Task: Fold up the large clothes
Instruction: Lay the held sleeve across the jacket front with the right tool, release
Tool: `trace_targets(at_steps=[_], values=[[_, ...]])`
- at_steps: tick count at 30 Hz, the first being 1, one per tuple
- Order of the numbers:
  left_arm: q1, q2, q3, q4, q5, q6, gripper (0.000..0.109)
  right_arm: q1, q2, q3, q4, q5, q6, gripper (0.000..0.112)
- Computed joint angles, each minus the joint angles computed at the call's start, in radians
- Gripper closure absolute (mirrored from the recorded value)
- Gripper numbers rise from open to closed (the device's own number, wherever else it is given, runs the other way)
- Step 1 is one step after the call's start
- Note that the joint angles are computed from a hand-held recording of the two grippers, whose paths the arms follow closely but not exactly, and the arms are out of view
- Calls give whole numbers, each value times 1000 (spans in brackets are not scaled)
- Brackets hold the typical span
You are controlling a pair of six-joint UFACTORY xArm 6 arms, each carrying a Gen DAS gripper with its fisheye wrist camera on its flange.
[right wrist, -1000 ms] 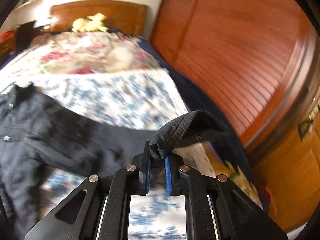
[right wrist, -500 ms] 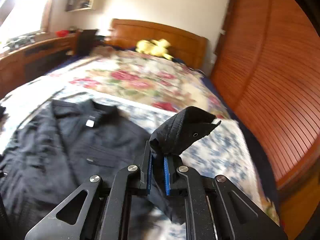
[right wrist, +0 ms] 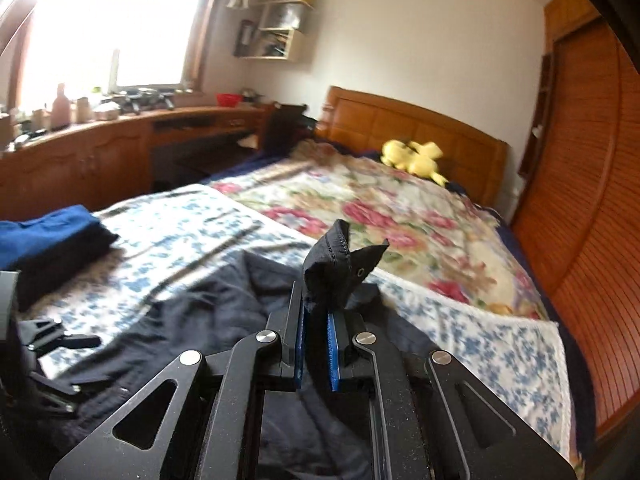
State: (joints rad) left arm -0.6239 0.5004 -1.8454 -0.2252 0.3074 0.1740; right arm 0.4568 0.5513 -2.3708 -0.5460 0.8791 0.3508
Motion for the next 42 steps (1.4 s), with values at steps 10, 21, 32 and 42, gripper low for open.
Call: trace_targets(at_steps=[10, 21, 32, 42], values=[[20, -48, 76, 10, -28, -7, 56, 38, -61, 148, 47, -42, 53, 106], [41, -74, 116, -7, -49, -5, 56, 91, -101, 239, 108, -49, 73, 105], [27, -48, 79, 12, -28, -16, 56, 123, -259, 615, 134, -49, 170, 68], [3, -4, 17, 32, 15, -17, 56, 118, -384, 788, 118, -101, 231, 60]])
